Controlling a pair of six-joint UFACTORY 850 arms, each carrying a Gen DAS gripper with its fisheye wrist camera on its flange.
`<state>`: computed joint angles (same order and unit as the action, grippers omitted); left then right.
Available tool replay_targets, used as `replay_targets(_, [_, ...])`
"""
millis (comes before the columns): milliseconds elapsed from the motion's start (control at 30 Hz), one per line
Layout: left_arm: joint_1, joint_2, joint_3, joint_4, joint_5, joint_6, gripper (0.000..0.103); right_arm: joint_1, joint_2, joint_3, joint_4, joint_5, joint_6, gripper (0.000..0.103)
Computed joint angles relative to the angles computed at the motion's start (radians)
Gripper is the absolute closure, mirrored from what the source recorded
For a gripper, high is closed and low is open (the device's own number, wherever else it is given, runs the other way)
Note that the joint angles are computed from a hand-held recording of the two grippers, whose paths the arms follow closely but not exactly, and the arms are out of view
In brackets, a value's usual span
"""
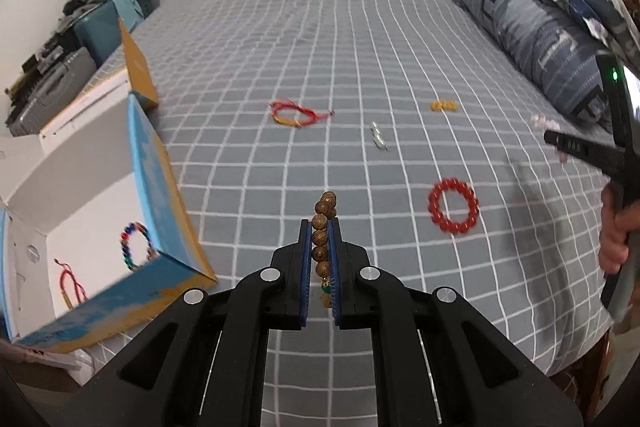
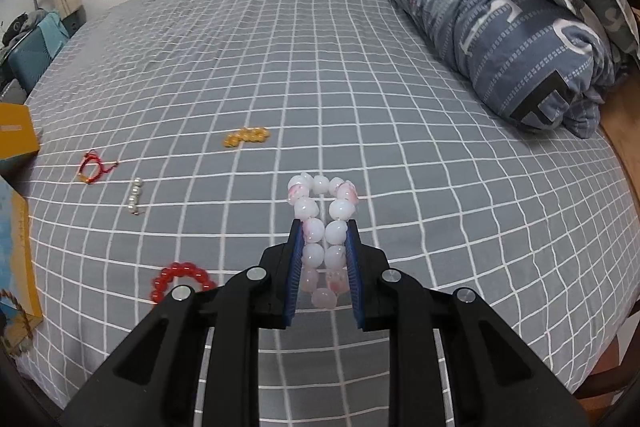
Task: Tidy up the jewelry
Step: 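Carry both held bracelets over the open white box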
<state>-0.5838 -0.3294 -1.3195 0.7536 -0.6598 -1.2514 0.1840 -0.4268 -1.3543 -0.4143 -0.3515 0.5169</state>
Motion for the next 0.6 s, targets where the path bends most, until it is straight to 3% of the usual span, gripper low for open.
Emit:
replay_targets(300, [0.053,0.033,0.001,0.01,-0.03,-0.012,0.095,0.075,0.012,-0.019,0.023,-0.004,-0.006,0.083])
replay_targets(600, [0.113,0.131,0.064,0.042,-0.067,-0.042,0.095,0.19,0.011,-0.062,0.051,-0.01,-0.031,0.083])
